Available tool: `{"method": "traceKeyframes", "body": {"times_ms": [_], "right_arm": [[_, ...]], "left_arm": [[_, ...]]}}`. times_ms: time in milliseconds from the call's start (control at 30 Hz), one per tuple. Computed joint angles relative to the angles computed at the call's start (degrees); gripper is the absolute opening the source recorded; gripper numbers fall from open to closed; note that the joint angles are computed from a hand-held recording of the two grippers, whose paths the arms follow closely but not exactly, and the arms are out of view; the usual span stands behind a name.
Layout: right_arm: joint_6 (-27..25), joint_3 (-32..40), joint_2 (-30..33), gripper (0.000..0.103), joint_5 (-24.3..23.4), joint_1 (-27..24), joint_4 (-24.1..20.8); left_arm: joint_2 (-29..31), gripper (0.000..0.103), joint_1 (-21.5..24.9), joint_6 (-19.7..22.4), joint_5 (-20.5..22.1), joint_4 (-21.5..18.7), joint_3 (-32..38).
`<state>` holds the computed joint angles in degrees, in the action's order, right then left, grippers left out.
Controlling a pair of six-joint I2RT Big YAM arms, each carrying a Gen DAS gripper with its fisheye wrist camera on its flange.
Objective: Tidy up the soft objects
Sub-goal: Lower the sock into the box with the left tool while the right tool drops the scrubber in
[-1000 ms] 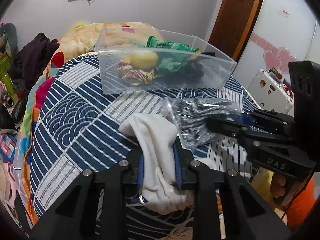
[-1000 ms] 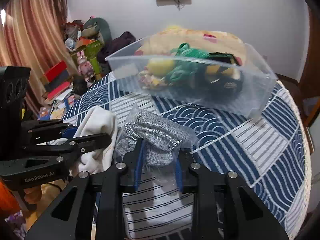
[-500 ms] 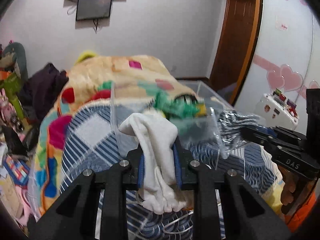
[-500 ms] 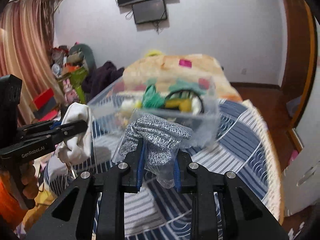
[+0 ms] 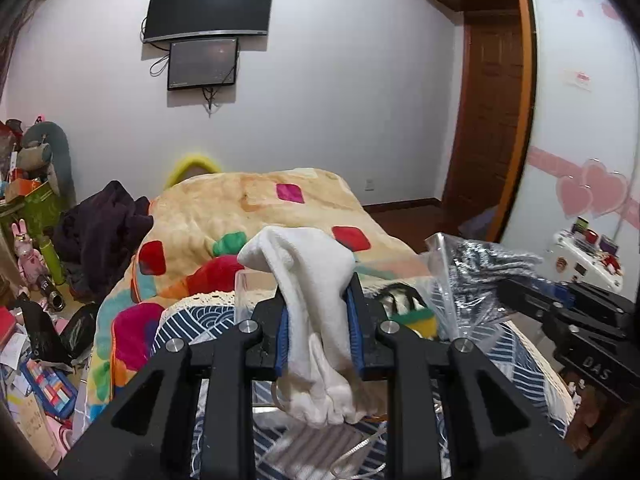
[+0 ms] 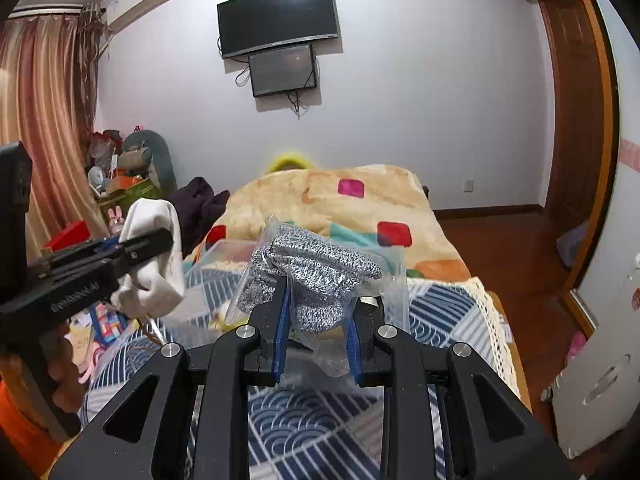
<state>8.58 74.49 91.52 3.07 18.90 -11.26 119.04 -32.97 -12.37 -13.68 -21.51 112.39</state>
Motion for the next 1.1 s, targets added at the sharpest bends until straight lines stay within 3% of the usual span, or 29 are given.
{"method": "traceKeyframes", "body": {"times_ms": [300,467,667,767,867,967,1067,1100], "right_arm": [[0.9,5.7,5.0,0.022,0.6,-0.8,-3.0],[3.5,8.9,8.2,0.022,-0.6,-1.2,-5.7],[4.3,12.1,11.3,0.022,-1.4,-1.3,-10.4],[3.9,12.5,11.8,0.022,-1.6,-1.2,-11.3],[3.3,12.6,11.9,0.025,-1.9,-1.3,-11.9],[2.9,12.7,11.9,0.026,-1.9,-1.4,-12.3],[2.5,13.0,12.0,0.034,-1.3,-1.4,-13.4],[2.3,12.6,11.7,0.041,-0.9,-1.4,-13.4]], "left_arm": [[10.6,0.024,1.4,-2.5,-0.9,-9.8,16.8],[16.1,0.024,1.3,-2.9,0.7,-16.0,25.2],[25.0,0.024,1.6,-2.6,2.8,-26.9,39.9],[26.8,0.025,1.9,-3.0,4.7,-29.6,43.2],[26.5,0.03,1.9,-2.1,4.3,-30.0,42.5],[25.2,0.042,1.9,-1.8,3.5,-29.2,40.1],[22.5,0.049,1.9,-2.2,4.1,-26.8,35.0],[20.9,0.052,1.9,-2.2,4.2,-25.3,32.3]]}}
